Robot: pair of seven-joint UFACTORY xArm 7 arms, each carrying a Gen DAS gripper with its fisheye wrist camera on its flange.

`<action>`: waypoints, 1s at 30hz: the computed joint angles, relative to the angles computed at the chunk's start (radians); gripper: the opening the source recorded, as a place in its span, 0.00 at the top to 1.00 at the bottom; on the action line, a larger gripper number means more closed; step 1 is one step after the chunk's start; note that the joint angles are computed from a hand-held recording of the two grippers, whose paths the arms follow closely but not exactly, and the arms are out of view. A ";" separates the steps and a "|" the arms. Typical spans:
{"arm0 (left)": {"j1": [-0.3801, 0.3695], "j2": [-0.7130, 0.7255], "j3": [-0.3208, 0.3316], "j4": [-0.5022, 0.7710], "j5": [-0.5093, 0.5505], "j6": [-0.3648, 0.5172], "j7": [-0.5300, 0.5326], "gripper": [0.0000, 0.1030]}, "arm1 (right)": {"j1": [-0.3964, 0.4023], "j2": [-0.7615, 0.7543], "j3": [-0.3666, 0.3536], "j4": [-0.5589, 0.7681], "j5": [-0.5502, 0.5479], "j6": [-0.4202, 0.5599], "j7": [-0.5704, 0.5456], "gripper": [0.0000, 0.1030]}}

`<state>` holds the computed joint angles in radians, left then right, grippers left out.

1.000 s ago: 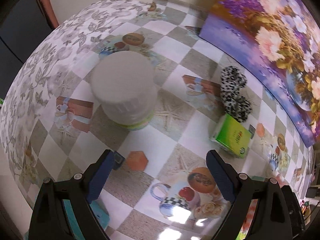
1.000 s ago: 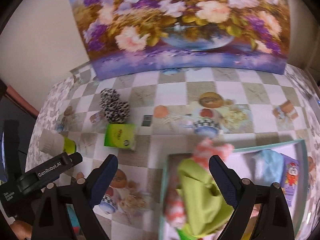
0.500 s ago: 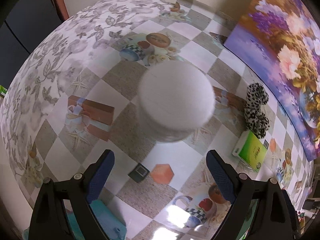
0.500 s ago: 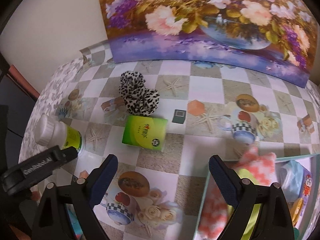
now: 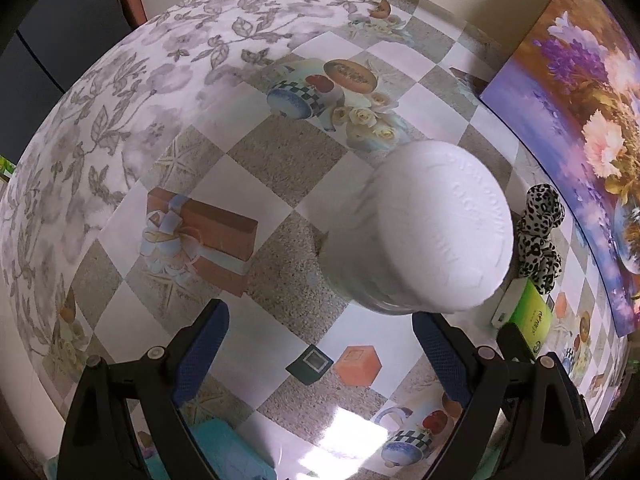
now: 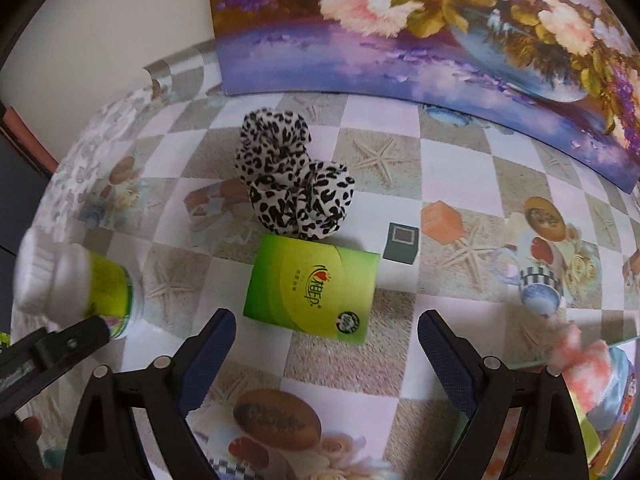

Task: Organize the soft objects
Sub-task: 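Grasp the green tissue box with the right tool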

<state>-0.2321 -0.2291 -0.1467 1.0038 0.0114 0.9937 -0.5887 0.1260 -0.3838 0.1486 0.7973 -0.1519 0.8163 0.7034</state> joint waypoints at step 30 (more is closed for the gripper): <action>-0.018 0.025 -0.014 0.024 0.013 0.015 -0.008 0.09 | -0.001 0.002 -0.004 -0.025 -0.032 -0.054 0.063 0.33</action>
